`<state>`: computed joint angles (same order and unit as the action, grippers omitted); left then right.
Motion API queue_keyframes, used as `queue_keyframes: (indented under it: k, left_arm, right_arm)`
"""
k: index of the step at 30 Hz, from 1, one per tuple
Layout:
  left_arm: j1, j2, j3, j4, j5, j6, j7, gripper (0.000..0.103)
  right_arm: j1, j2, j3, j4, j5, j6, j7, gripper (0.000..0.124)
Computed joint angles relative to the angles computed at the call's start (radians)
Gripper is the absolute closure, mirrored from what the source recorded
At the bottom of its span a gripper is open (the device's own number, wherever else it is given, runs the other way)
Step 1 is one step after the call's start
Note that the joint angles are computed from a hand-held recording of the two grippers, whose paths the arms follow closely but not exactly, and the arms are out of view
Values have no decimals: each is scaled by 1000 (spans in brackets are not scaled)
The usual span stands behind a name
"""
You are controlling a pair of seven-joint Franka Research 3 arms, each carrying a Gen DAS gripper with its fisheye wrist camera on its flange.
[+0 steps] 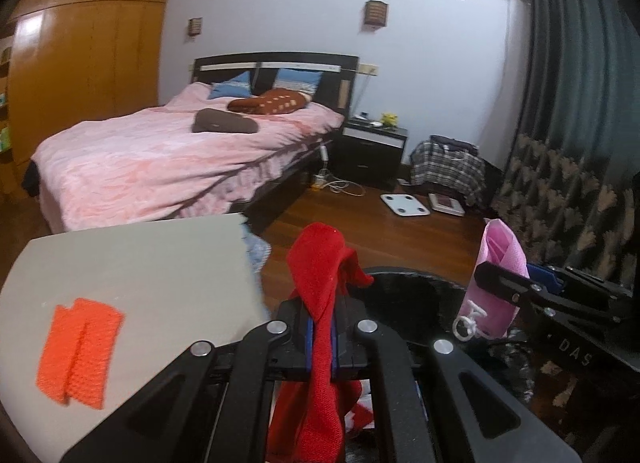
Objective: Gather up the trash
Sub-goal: 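Carry the red glove and pink mask over the black bin with both grippers, then open both grippers to drop the glove and mask into the bin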
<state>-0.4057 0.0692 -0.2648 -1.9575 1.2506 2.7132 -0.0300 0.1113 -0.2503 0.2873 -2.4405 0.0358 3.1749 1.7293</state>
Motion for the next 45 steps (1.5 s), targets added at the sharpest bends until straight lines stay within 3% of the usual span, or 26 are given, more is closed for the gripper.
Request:
queue_keyframes:
  k: [13, 25, 33, 37, 41, 43, 45]
  left_arm:
    - [-82, 184, 49, 193, -26, 70, 78, 97]
    - [-138, 296, 104, 266, -183, 148, 225, 97]
    - [-142, 281, 135, 221, -258, 177, 272, 65]
    - [-145, 264, 148, 203, -237, 168, 241, 58]
    - [-144, 235, 157, 176, -179, 150, 168, 45]
    - [-137, 221, 153, 164, -153, 140, 139, 39]
    - [-129, 200, 149, 147, -117, 125, 102, 31]
  right_arm:
    - [-140, -40, 39, -69, -28, 12, 27, 95]
    - [-171, -16, 26, -91, -18, 18, 19, 92]
    - [-174, 29, 23, -73, -32, 11, 31, 85]
    - [-232, 29, 77, -76, -76, 15, 83, 63]
    - [-359, 16, 195, -78, -147, 19, 166, 36]
    - [-405, 8, 238, -81, -175, 26, 195, 33]
    - [-382, 10, 215, -84, -172, 28, 194, 31]
